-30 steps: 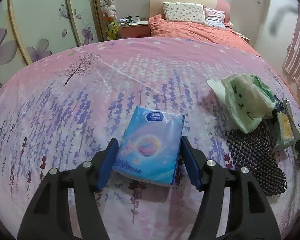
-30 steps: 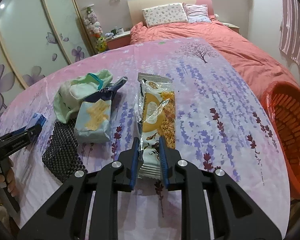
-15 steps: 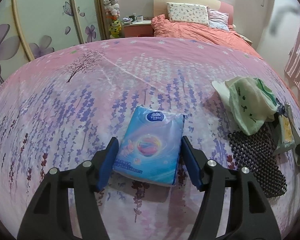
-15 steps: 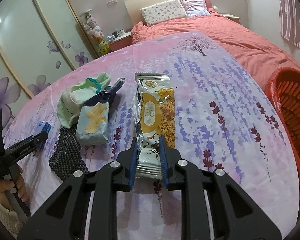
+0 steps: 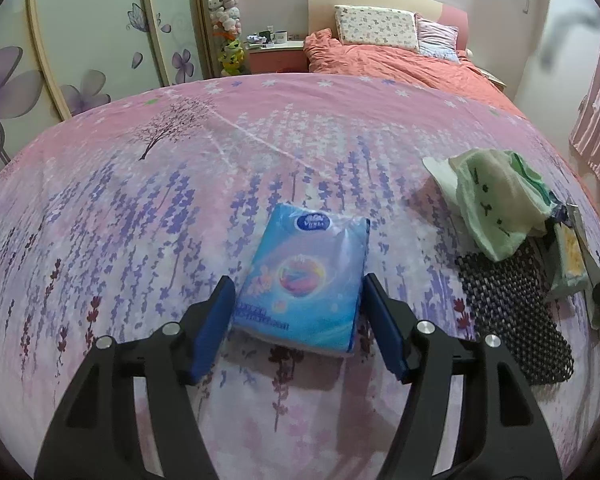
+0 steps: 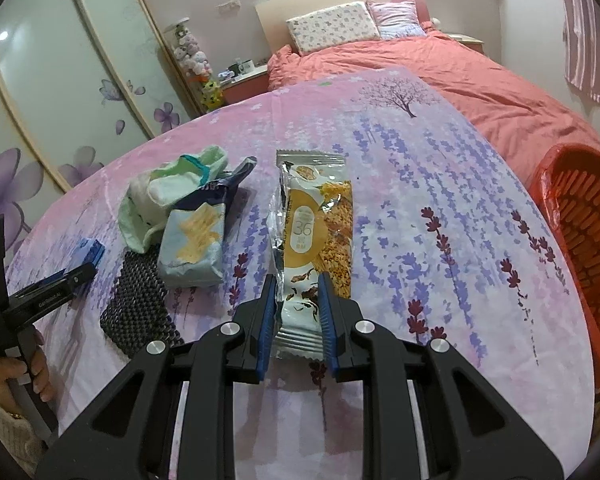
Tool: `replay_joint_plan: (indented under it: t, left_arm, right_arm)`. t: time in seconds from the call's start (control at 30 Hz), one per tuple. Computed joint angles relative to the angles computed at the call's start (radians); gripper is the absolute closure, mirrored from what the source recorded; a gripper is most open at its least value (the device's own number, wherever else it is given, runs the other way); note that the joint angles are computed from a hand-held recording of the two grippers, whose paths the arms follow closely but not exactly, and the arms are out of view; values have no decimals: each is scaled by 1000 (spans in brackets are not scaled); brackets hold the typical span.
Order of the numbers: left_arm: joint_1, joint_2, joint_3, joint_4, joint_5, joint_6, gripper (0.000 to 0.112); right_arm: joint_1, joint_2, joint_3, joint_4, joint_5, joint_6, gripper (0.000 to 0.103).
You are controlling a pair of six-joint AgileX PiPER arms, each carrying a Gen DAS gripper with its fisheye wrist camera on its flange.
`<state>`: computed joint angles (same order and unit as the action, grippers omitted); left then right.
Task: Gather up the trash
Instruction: 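Close the left gripper on the blue Vinda tissue pack, then carry the tissue pack and snack wrapper over the orange basket with both grippers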
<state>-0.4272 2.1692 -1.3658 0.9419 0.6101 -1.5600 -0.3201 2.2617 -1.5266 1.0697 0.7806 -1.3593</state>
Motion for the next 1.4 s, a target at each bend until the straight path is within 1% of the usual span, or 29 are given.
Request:
replay_joint_plan:
  t: [0.1,0.13,0.17,0.23,0.33,0.4,0.43,0.5,0.53,0.57,0.6,0.63,0.67,0.8,0.9,1.1,1.27,1.4]
  left_arm:
    - [-6,2,3,9,9,-3,48]
    - [-9,3,2,12,12,-4,48]
    - [-12,6,-4,9,16,1,48]
    - [-16,8,-5,10,17,0,48]
    - [-18,9,-4,10,15,-4,48]
    - [-22,16,-19,1,21,3,48]
    - [-23,17,-22,0,23,5,48]
    - [-22,17,-22,-1,23,9,48]
    - [-22,18,-23,-1,22,12,49]
    - [-22,18,-23,0,17,13,52]
    - [-25,17,-23,2,12,11,57]
    - [-28,20,-26,2,9,9,59]
    - [-34,23,-32,2,15,9,60]
    - [-49,33,-51,4,43,11,61]
    - [-69,29,-47,34,63,-31,61]
    - [-105,-15,-33,55,106,-49,61]
    - [-157,-64,-40,73,163,-55,61]
    - [-190,-87,-71,67,204,-27,61]
  right_arm:
    - [10,-11,14,5,-20,-22,70]
    - [14,-17,23,11,-31,-31,61]
    - [17,-24,32,26,-40,-48,49]
    - [25,-38,55,63,-64,-93,42]
    - [47,-52,75,100,-123,-124,41]
    - [56,-35,44,51,-132,-70,42]
    - [66,-22,19,-2,-136,-12,42]
    - [71,-7,-7,-50,-131,41,48]
    - [75,0,-18,-74,-130,69,56]
    - [76,4,-26,-93,-127,93,61]
    - [73,5,-26,-86,-124,91,63]
    - [69,7,-30,-90,-117,96,67]
    - [64,8,-29,-84,-112,91,70]
    - [49,-4,-9,-50,-102,56,72]
    - [30,-26,17,-19,-90,18,72]
    - [-5,-81,53,35,-62,-53,72]
    - [-45,-126,81,76,-27,-102,72]
    - [-76,-160,106,109,-5,-139,71]
